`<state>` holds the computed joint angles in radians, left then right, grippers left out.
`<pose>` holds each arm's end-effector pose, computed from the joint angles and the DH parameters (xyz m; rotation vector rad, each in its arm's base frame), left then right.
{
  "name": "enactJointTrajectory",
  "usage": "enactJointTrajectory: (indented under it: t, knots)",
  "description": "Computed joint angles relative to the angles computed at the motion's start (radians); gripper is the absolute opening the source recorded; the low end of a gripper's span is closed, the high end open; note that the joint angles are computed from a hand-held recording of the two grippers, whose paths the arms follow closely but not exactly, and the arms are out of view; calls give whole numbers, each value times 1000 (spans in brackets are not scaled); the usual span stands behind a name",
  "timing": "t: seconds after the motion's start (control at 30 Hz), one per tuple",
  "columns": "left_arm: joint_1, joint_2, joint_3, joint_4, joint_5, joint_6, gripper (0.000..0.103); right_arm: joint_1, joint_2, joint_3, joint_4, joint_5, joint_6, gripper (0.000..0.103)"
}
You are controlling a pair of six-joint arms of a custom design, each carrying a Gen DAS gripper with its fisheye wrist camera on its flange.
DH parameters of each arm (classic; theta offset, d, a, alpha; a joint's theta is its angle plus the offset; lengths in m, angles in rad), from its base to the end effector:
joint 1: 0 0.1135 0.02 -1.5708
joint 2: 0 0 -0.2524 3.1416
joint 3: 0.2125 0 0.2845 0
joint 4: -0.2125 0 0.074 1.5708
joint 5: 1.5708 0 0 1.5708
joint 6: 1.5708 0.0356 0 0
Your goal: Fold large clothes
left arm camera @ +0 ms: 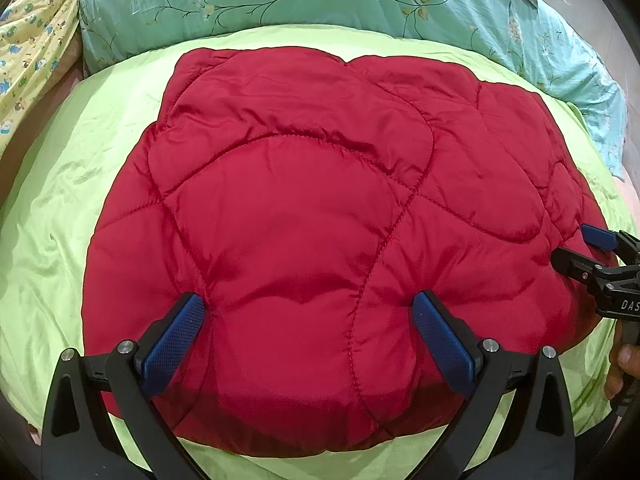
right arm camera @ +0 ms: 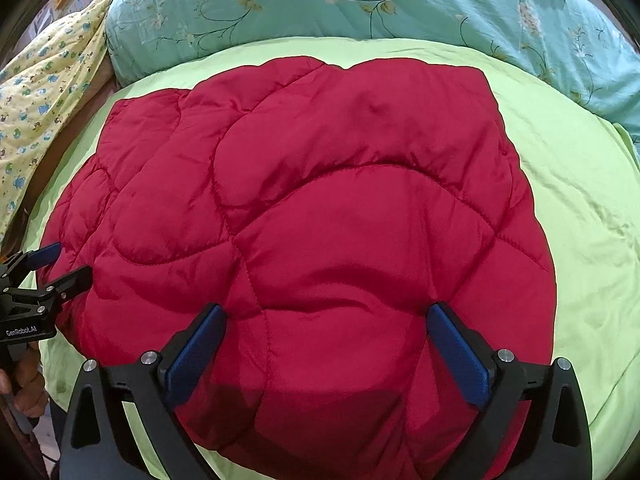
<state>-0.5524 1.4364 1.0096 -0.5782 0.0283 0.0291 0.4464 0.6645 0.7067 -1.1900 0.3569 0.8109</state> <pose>0.2744 -0.1703 0.2106 0.7535 2.4808 -0.2304 0.1323 0.0495 0.2429 0.5690 2.5329 -0.0509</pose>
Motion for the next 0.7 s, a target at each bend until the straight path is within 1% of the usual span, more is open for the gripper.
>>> enactJointTrajectory:
  t: [0.03,0.17,0.33,0.43,0.53,0.6,0.7]
  knots:
    - [1,-1,-3,4,1,-1,103,35,10,7,-9,15,36,102]
    - [3,0,-10,16,4,-1,103,40,13,7,-8,21,41,102]
    - [40,-17,21,-31,56,-10,103,53,2,-2,-11,29,54,102]
    - [63,-27,18,-25,59,-18,103,55,-9,-9,-10,32,55,102]
    - [67,5,17,-10,58,-12,103,53,-9,-6,-14,32,57,102]
    - [50,9,6,11,29,-10,103,91,-7,22,-49,57,106,101]
    - [43,13,4,22,21,-11,103,165,-14,46,-101,111,180,99]
